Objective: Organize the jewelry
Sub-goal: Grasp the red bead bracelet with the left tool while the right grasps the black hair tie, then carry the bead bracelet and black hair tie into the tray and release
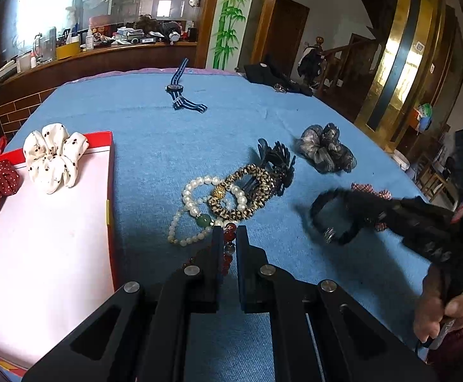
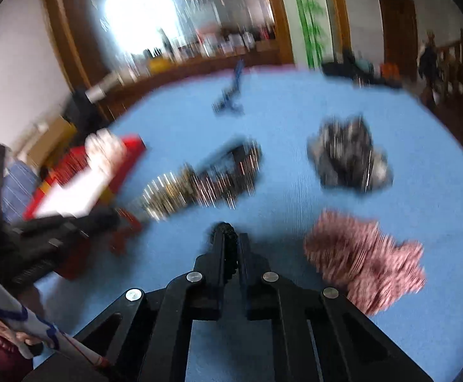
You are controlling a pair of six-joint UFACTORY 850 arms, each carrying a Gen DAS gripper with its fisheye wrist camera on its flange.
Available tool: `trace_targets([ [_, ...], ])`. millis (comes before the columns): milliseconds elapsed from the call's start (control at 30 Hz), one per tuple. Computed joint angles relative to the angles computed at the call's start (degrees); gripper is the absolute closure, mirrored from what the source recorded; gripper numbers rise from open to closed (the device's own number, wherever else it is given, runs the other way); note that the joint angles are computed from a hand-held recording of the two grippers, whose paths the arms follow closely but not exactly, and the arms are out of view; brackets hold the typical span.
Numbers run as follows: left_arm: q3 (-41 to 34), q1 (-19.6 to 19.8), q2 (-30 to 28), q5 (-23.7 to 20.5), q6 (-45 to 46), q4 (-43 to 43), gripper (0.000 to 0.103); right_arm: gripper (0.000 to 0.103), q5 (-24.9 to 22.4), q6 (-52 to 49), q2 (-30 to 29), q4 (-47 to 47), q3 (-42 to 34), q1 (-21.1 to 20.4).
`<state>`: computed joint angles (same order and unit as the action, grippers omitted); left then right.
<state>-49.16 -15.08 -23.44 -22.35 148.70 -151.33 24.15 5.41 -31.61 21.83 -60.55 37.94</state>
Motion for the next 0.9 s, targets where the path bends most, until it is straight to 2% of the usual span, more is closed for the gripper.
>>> trace_targets([
  [67, 0.0, 0.2, 0.0, -0.2, 0.3, -0.8, 0.096, 0.095, 2.3, 0.9, 0.5, -1.1, 0.8, 0.2],
  [233, 0.2, 0.3, 0.1, -1.0, 1.4, -2.5, 0.096, 0.095, 3.9, 4.0, 1.0, -3.4, 1.7, 0.2],
  [667, -0.8, -0.7, -1.0, 1.3, 8.1, -9.5, 0.096, 0.095, 2.2, 5.3, 0.3, -4.8, 0.8, 0.2],
  [833, -0.6, -1.2, -0.9, 1.5, 13.5, -15.4, 0.096, 0.095, 1.3, 4.7, -0.2, -4.3, 0.2, 0.2],
  [900, -0.2, -1.7, -0.7, 1.1, 18.4, -20.3, 0.096, 0.095, 1.2, 4.7, -0.3, -4.4, 0.2, 0.2],
])
